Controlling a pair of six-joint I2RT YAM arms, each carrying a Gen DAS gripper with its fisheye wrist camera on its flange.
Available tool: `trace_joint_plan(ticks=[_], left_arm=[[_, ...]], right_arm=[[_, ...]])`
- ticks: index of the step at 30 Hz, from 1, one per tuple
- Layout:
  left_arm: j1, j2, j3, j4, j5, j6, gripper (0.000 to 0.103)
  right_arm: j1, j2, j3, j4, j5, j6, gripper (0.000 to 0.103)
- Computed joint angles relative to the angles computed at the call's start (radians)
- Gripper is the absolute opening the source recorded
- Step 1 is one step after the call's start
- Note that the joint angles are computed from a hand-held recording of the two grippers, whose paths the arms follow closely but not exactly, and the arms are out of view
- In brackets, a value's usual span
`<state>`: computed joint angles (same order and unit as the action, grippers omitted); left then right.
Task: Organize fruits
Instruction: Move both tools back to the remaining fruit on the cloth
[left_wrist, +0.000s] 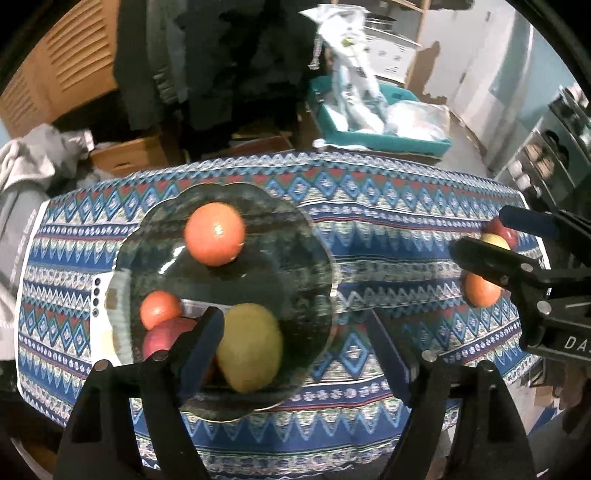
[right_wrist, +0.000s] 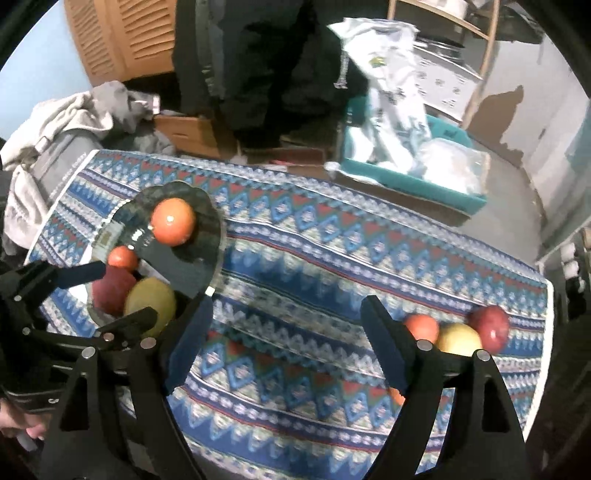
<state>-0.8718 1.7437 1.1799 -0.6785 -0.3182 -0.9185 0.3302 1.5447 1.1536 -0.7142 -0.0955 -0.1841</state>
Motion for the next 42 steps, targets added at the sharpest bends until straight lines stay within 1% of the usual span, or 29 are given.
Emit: trace_joint_plan(ticks=[3, 14, 21, 26, 31, 37, 42], left_arm=[[-0.019, 0.038, 0.054, 0.000, 0.015, 0.013, 0.081], [-0.071, 0.220, 0.312, -0.084, 0.013, 0.073, 0.081], [-0.084, 0.319, 0.452, -0.125, 0.024, 0.102, 0.081], [-0.082, 0.400, 0.565, -0.168, 0.034, 0.139, 0.081], [-0.063, 0.502, 0.694, -0.203, 0.045, 0.181, 0.081], [-0.037, 0.620, 0.828, -0.224, 0.061, 0.215, 0.081], [-0.021, 0.685, 0.892, -0.221, 0.094, 0.218, 0.081]], right_arm=[[-0.054, -0.018, -0.011, -0.016, -0.016, -0.029, 0.083], [-0.271, -0.074, -0.043, -0.046, -0.085, -0.155, 0.083], [-0.420, -0.047, -0.030, -0.054, -0.120, -0.221, 0.086], [-0.496, 0.023, -0.012, -0.039, -0.125, -0.250, 0.086], [-0.549, 0.144, 0.035, -0.017, -0.122, -0.251, 0.086], [-0.560, 0.279, 0.100, 0.005, -0.119, -0.232, 0.086], [-0.555, 0.383, 0.148, 0.018, -0.097, -0.216, 0.086]])
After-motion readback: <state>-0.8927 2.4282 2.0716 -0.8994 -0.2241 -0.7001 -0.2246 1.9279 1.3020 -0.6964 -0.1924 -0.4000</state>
